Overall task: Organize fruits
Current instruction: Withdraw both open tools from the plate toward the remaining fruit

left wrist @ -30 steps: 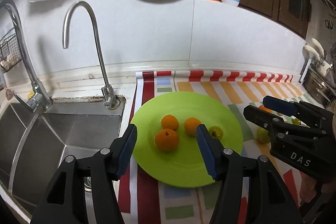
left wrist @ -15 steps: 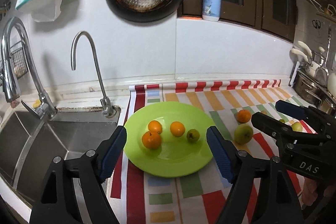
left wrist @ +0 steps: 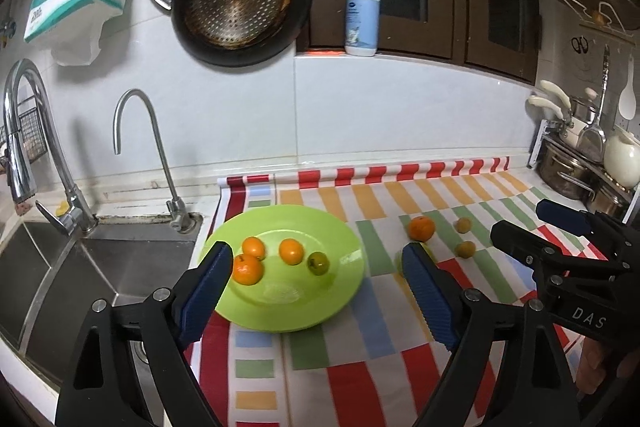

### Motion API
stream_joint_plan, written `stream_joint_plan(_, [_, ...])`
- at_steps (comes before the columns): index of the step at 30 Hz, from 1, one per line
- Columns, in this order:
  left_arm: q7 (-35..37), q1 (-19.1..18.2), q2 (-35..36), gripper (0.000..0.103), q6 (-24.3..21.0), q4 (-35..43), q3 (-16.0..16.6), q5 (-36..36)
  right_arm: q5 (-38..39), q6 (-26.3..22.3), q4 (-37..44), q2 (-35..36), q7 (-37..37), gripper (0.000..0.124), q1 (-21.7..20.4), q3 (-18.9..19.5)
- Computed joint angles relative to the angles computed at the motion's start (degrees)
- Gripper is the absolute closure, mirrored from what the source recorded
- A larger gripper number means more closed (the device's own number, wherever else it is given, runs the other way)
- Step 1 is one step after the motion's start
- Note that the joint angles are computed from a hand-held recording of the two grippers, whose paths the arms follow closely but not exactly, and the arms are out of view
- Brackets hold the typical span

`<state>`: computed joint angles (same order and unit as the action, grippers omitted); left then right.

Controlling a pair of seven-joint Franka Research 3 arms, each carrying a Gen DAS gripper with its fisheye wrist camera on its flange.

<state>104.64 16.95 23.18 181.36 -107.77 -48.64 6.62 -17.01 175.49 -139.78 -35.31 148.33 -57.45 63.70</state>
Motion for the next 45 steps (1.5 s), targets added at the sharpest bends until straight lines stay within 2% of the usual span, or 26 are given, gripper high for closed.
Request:
stream_joint_plan(5, [-2.1,-1.2,-1.1,0.013,1.5,-1.4,0.5,0.7,0.6,-0.4,-3.4,-2.1,0.6,0.045,4.0,-4.4])
stream_joint_plan(9, [-4.4,-3.1,-1.5,0.012,1.9,-1.5,2.0,2.0,0.0,-1.5,-5.1,-4.3,1.5,0.045,5.4,-6.3])
stream_joint_plan(20, [-9.9,-13.1,-1.6,0.011,2.2,-0.1,9.9,5.4,-2.3,-3.7,-9.7,-8.2,4.3,0.045,7.9,-10.9])
stream_joint_plan(30, [-12.0,-22.8,0.9,0.011,-0.8,4.0,17.6,6.0,-5.0,-5.4,-12.3,-7.7,8.8,0.045,7.0,-13.2])
stream_joint_plan(33, [-11.8,-24.9,2.2,0.011,-2.9,5.8,18.9,5.5,-6.1,-5.4,-12.6,-6.3,10.1,0.045,6.7,-13.8])
stream_joint_plan(36, [-12.0,-28.2,3.3,0.011,-4.3,7.7,21.8,5.8,-7.5,-5.8,-12.7,-4.9,11.5,0.045,6.0,-14.0])
stream_joint_plan(45, [-12.7,-35.2,8.2,0.011,-9.6,14.4,28.0,7.3,-13.7,-6.9,-11.6,1.5,16.0,0.045,3.7,-14.7])
